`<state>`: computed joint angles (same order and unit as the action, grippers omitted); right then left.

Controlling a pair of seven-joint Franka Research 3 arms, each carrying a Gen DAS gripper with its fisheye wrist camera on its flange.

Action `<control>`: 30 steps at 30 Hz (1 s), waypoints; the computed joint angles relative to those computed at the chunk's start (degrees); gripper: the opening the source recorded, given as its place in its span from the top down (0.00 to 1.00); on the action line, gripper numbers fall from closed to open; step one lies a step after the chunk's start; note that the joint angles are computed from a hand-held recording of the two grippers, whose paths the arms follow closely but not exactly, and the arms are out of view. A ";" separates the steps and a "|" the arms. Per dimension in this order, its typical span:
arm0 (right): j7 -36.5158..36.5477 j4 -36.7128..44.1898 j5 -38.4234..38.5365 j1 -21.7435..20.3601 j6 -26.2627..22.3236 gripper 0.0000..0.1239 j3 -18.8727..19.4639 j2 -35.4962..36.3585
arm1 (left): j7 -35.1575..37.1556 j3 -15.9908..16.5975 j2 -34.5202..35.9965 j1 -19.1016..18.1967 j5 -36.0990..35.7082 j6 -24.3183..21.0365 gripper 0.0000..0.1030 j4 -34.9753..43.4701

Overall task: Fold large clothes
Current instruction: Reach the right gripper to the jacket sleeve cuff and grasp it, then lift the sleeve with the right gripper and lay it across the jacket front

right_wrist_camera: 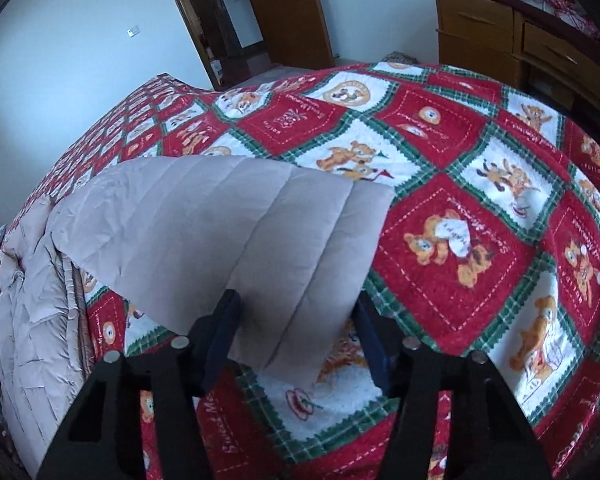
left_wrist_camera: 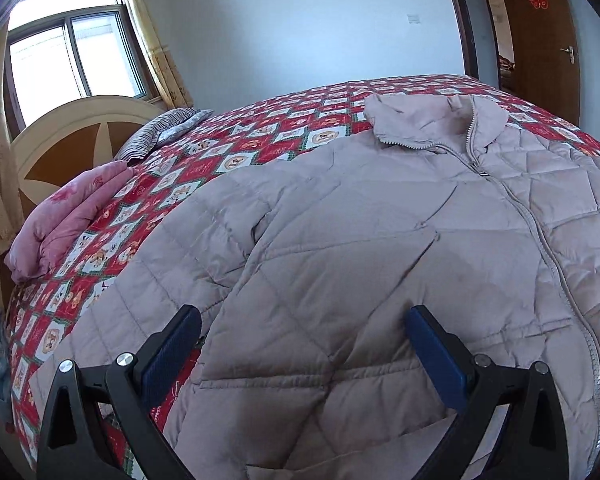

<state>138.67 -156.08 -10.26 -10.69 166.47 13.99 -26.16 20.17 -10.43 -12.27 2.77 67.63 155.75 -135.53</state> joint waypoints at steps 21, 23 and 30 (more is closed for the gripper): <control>6.44 13.22 -21.99 -10.72 -2.01 0.93 9.51 -0.43 | 4.48 0.76 0.67 0.95 -2.13 -1.21 0.01 3.46; 7.81 15.60 -25.46 -10.53 -1.30 0.93 11.07 0.87 | 4.36 0.75 1.15 1.03 -1.85 -1.46 0.01 4.12; 10.91 25.86 -36.60 -6.71 0.68 0.94 14.73 10.74 | 5.25 1.46 2.20 0.84 -3.66 -1.80 0.01 5.78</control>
